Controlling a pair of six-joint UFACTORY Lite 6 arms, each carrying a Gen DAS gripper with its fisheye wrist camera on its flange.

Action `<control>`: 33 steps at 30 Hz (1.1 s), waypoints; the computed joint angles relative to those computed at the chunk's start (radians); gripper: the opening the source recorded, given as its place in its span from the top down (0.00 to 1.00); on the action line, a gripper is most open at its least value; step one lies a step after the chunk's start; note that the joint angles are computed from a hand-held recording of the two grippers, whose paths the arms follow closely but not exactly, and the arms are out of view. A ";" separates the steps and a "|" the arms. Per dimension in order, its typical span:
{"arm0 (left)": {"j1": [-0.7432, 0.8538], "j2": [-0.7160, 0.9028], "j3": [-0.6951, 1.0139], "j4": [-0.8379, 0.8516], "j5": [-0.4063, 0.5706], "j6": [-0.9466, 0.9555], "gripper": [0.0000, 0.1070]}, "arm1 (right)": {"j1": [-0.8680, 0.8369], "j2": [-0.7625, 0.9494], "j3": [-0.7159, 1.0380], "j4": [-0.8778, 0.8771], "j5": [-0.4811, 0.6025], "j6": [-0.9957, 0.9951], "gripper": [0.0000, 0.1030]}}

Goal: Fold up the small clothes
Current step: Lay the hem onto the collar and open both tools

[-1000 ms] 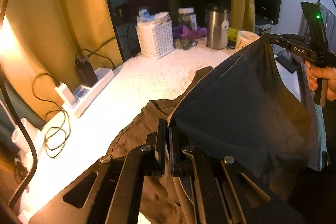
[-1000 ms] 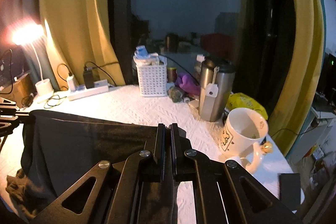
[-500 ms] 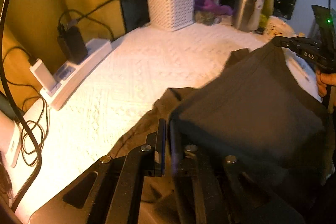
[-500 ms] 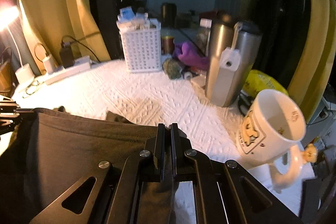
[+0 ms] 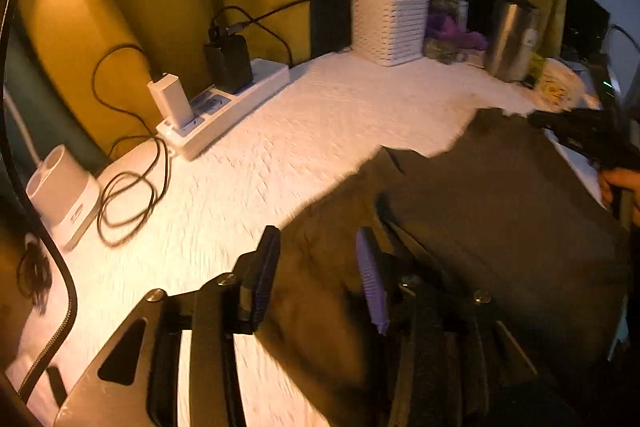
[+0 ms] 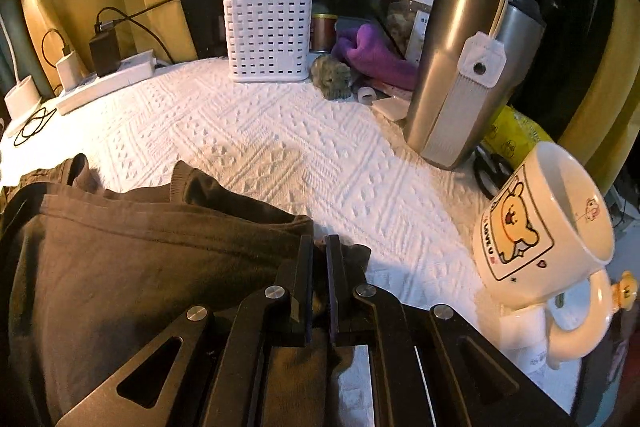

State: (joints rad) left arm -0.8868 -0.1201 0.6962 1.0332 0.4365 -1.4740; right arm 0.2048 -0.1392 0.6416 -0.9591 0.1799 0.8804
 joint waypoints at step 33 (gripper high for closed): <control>-0.523 -0.153 -0.152 -0.019 0.346 -0.424 0.96 | -0.071 -0.766 -0.343 0.909 0.282 -0.903 0.07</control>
State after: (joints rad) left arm -1.4093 -0.2727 0.5437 1.0139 0.7828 -1.8978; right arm 0.1336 -0.9052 0.2987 -0.0500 0.4614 -0.0223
